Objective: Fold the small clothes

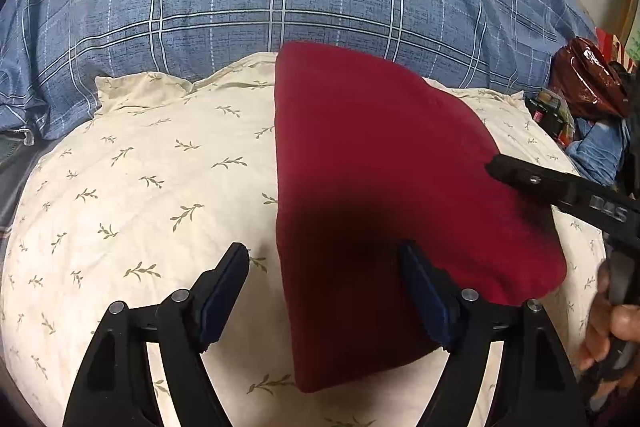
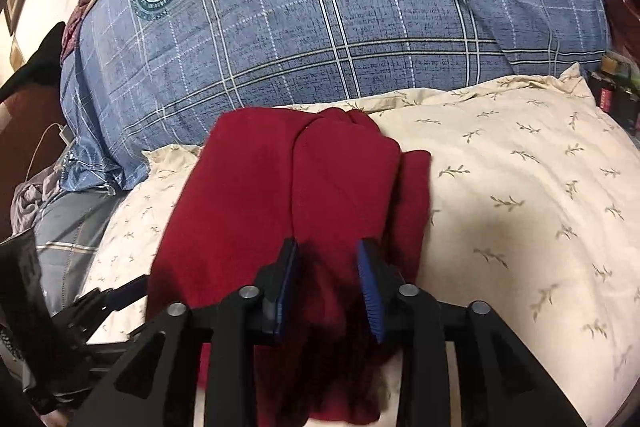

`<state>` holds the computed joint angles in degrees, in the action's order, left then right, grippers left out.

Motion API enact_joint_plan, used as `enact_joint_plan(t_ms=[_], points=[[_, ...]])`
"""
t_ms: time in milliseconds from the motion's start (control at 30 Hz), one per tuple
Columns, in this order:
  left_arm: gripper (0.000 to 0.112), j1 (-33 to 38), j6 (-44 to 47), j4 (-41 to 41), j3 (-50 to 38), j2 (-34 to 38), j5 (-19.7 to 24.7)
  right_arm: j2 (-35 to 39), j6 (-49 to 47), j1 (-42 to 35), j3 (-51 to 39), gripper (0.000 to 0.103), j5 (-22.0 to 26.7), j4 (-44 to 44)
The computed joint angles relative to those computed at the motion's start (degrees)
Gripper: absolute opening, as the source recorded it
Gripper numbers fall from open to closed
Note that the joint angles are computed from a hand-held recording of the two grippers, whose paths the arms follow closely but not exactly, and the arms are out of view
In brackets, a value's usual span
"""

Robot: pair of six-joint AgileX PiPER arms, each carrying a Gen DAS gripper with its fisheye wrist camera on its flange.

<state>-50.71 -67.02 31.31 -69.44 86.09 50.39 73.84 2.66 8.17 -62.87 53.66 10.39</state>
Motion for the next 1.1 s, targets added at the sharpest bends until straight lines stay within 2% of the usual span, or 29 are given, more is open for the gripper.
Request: enact_joint_plan(t_ms=[67,200,267,333,467,567,633,733,833,900,933,1000,1100], points=[[0.078,-0.2,-0.5,0.3,0.0,0.0,0.2,-1.5,1.5,1.0,0.8,0.053,-0.2,-1.6],[0.078,0.0,-0.4,-0.4,0.2,-0.2,-0.2,-0.4,2.1,0.4,2.6,0.068,-0.4,-2.5],[0.078,1.7,2.2,-3.7,1.3,-1.6,-3.2,0.1,-0.4,-2.1,3.1,0.072,-0.1,0.7],[0.078,5.6,8.2,-10.9,3.5,-4.0,-8.4,-0.5,-3.7,-4.9,3.1,0.074,0.1,4.3],[0.078,10.7,13.0,-15.8,5.2,-5.6,-12.0,0.4,-6.7,-7.9,2.4,0.086,-0.3,7.3],[0.078,14.3,19.7,-22.2,5.9,-5.2,-15.8,3.7,-12.6,-10.9,2.2,0.086,-0.4,14.0],[0.08,16.7,27.5,-28.9,5.6,-3.6,-18.0,6.0,-15.3,-12.2,2.0,0.086,-0.5,17.7],[0.081,20.4,41.0,-40.3,3.7,0.3,-18.7,9.3,-20.8,-14.6,2.3,0.087,-0.9,24.3],[0.086,23.1,48.9,-48.0,1.7,4.2,-18.9,10.6,-24.4,-14.3,2.6,0.087,-2.2,27.3],[0.085,24.8,54.4,-54.2,1.3,6.2,-19.7,11.3,-24.6,-12.7,1.8,0.08,-2.2,26.8],[0.083,25.2,56.1,-55.8,1.1,6.9,-20.5,11.3,-24.3,-12.2,1.6,0.072,-2.2,26.4],[0.075,25.0,55.3,-54.3,0.2,7.4,-20.7,10.8,-21.7,-10.5,1.0,0.066,-2.9,23.7],[0.06,23.3,50.9,-47.9,0.0,6.4,-21.2,8.8,-19.3,-9.2,0.2,0.051,-2.4,21.2]])
